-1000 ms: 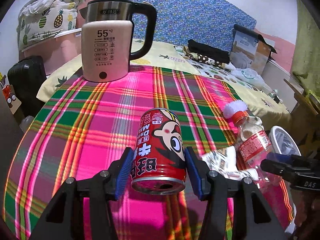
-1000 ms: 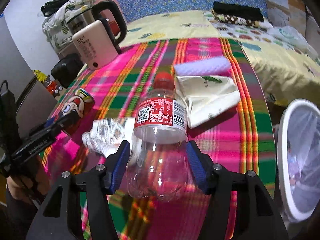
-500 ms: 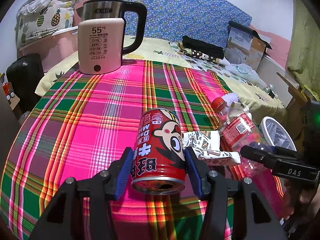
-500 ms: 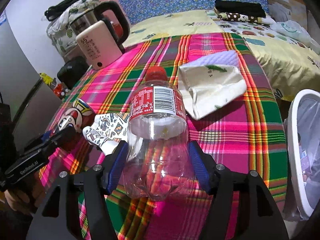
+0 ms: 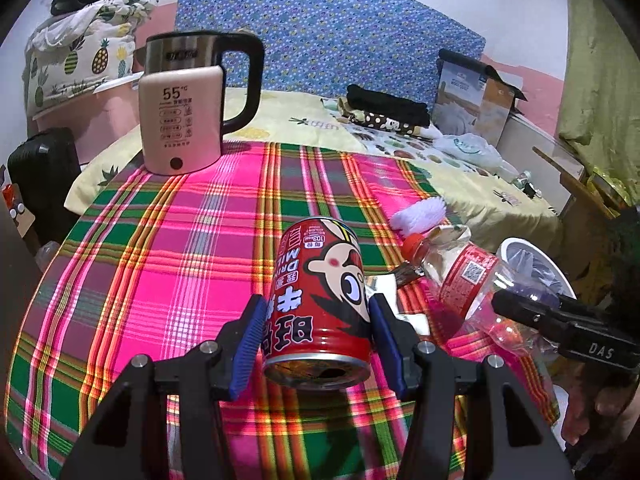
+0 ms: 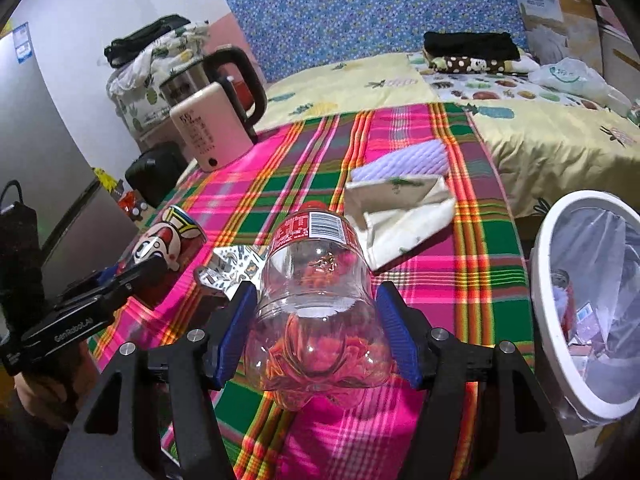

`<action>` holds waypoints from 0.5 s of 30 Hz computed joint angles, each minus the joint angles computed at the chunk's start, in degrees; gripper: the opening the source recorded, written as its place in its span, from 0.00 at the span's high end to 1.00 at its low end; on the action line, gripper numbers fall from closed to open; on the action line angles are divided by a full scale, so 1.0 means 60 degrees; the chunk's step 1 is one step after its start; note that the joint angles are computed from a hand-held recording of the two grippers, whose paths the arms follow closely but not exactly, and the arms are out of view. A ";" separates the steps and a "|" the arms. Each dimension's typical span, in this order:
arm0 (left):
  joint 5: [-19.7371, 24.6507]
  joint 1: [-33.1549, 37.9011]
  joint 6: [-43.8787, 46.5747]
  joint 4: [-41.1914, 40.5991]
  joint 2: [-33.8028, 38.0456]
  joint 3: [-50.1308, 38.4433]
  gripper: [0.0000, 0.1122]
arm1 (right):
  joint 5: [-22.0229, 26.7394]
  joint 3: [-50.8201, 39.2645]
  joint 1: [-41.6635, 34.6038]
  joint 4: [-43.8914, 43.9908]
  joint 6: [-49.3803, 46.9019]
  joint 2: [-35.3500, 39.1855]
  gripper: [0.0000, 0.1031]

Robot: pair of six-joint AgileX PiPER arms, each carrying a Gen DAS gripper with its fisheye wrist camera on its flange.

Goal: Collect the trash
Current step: 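Lift the bottle and can and carry both over the white bin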

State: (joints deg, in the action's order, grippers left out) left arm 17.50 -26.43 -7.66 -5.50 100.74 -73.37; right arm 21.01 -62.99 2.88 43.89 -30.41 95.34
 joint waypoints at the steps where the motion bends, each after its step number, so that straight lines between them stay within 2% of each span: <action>1: 0.0025 -0.0044 -0.0067 0.0072 -0.0019 -0.0037 0.51 | -0.0048 0.0088 -0.0025 0.0121 -0.0109 -0.0117 0.39; 8: 0.0272 -0.0551 -0.0216 0.0276 0.0068 -0.0568 0.51 | -0.0301 0.0697 -0.0418 0.1000 -0.0896 -0.0797 0.39; 15: 0.0654 -0.1299 -0.0063 0.0243 0.0677 -0.1586 0.51 | -0.0384 0.1454 -0.1291 0.1912 -0.1710 -0.1376 0.39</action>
